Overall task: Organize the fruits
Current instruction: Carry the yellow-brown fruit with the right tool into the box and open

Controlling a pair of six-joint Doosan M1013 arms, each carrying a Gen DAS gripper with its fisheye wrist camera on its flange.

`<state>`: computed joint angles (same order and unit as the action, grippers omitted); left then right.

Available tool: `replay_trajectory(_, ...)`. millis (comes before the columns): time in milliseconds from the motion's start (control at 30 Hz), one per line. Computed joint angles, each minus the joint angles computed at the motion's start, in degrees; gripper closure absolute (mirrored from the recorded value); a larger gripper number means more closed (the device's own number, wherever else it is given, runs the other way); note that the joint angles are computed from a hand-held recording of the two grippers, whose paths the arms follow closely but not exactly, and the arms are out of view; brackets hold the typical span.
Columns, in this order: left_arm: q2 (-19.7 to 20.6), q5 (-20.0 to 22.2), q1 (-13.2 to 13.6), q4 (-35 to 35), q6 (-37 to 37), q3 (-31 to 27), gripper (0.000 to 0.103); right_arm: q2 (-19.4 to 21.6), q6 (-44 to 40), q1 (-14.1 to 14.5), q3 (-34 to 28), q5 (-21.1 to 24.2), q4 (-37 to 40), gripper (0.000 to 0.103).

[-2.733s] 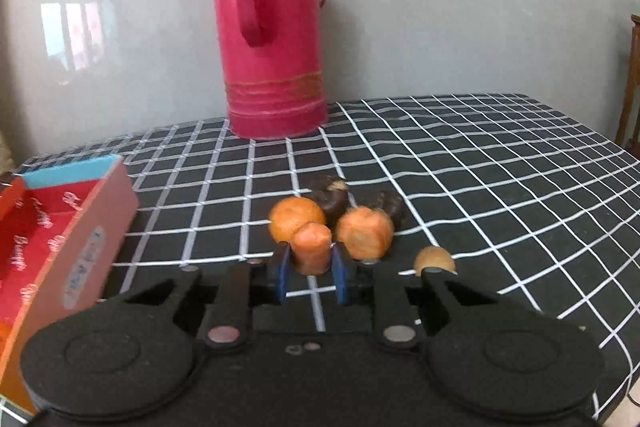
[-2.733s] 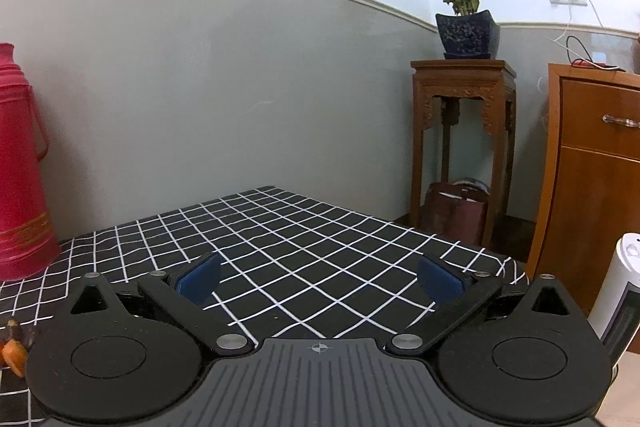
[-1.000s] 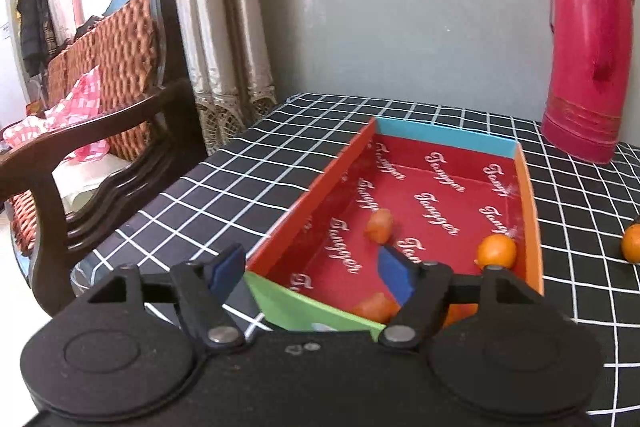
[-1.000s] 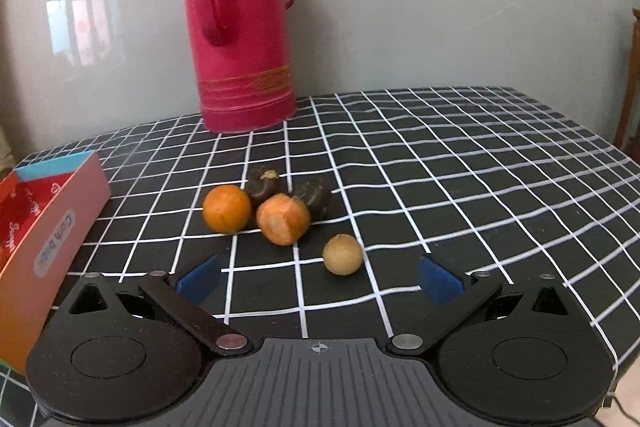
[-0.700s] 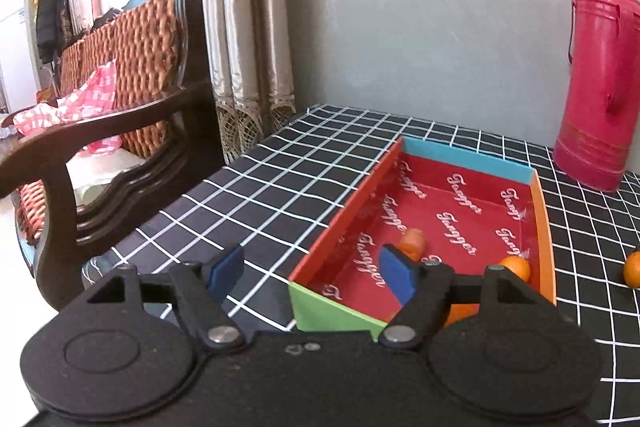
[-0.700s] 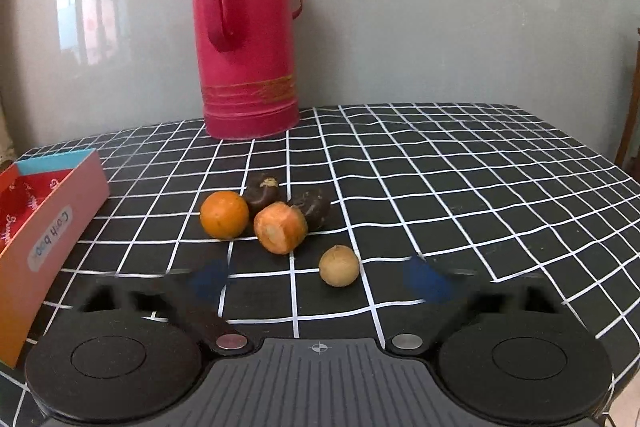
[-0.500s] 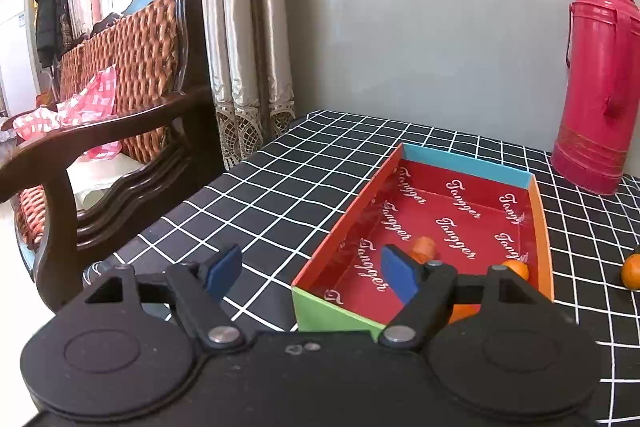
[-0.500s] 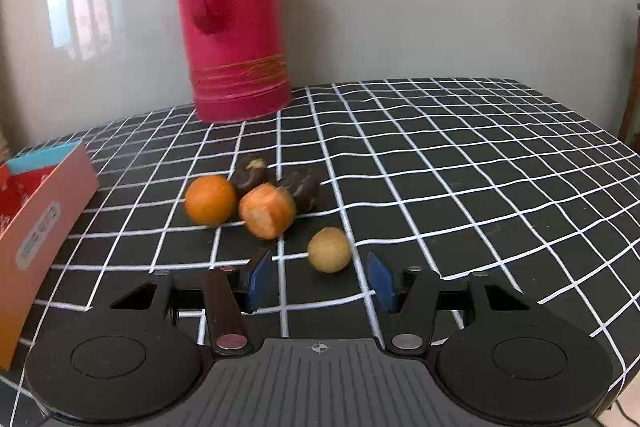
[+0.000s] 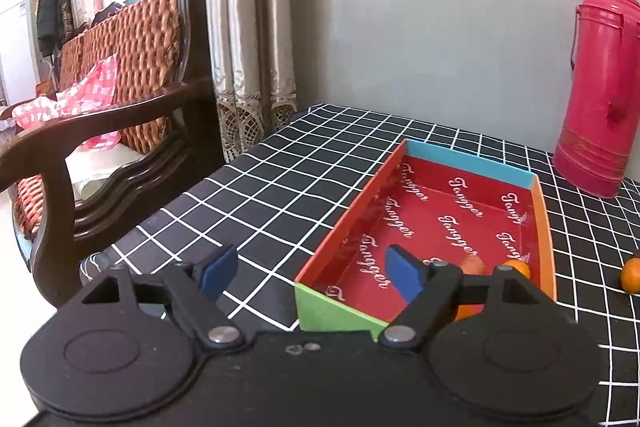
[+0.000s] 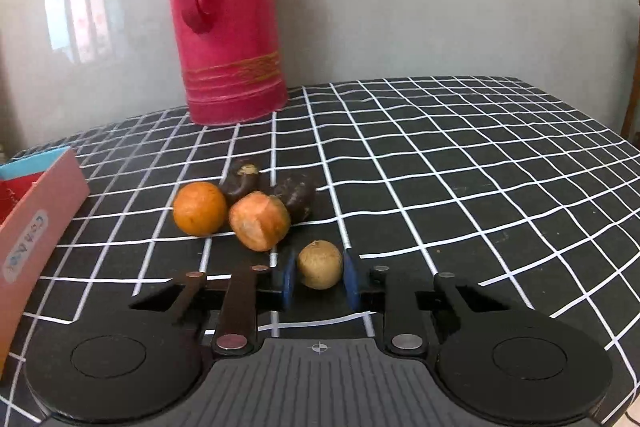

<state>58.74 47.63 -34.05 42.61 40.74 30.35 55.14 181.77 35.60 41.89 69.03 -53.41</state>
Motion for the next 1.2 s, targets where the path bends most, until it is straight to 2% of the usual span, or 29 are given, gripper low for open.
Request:
replay_trajectory(100, 0.05, 0.64, 0.06, 0.55, -0.95, -0.11, 0.030, -0.73, 1.34, 0.61, 1.30, -3.16, -2.99, 0.077)
replay_trajectory(233, 0.11, 1.56, 0.25, 0.72, -1.31, -0.24, 0.030, -1.14, 2.54, 1.81, 2.12, -9.67, -9.26, 0.077)
replay_trajectory(467, -0.51, 3.25, 0.79, 2.80, -4.07, 1.14, 0.029, 0.16, -0.31, 2.92, 0.16, -24.00, -16.69, 0.077)
replay_trajectory(533, -0.83, 3.64, 1.09, 3.09, -4.89, 1.77, 0.029, 1.00, -2.57, 3.06, -1.37, -27.20, -15.96, 0.077)
replay_trajectory(633, -1.30, 4.31, 1.51, 3.79, -5.99, 2.73, 0.029, 3.19, -9.30, 3.38, -5.71, -29.70, -12.07, 0.077)
replay_trajectory(800, -1.97, 5.08, 2.17, 4.55, -7.37, 3.93, 0.029, 7.87, -22.23, 3.30, -14.48, -29.69, -3.05, 0.077)
replay_trajectory(833, -2.11, 5.10, 2.27, 4.80, -7.69, 4.21, 0.029, 8.91, -25.20, 3.11, -16.52, -29.53, -0.62, 0.074)
replay_trajectory(867, -2.22, 5.04, 2.36, 4.97, -7.92, 4.46, 0.028, 10.25, -28.65, 3.12, -19.29, -28.15, 2.01, 0.065)
replay_trajectory(900, -2.26, 5.16, 2.43, 5.09, -8.13, 4.52, 0.028, 11.06, -30.24, 3.16, -20.89, -27.11, 2.84, 0.039)
replay_trajectory(933, -2.27, 5.34, 2.49, 5.06, -8.31, 4.50, 0.028, 10.81, -29.25, 3.21, -20.09, -28.55, 1.42, 0.014)
replay_trajectory(967, -2.24, 5.42, 2.57, 4.85, -8.34, 4.41, 0.028, 10.82, -27.20, 3.38, -19.89, -28.45, -0.85, 0.006)
replay_trajectory(1000, -2.20, 5.55, 2.59, 4.61, -8.35, 4.26, 0.028, 10.54, -23.32, 3.72, -18.88, -28.47, -5.42, 0.001)
replay_trajectory(1033, -2.19, 5.54, 2.61, 4.47, -8.34, 4.22, 0.028, 9.96, -20.52, 3.96, -17.36, -28.74, -9.14, 0.001)
replay_trajectory(1200, -2.18, 4.66, 2.19, 4.70, -7.42, 4.22, 0.028, 8.51, -14.67, 4.27, -14.42, -25.79, -14.98, 0.001)
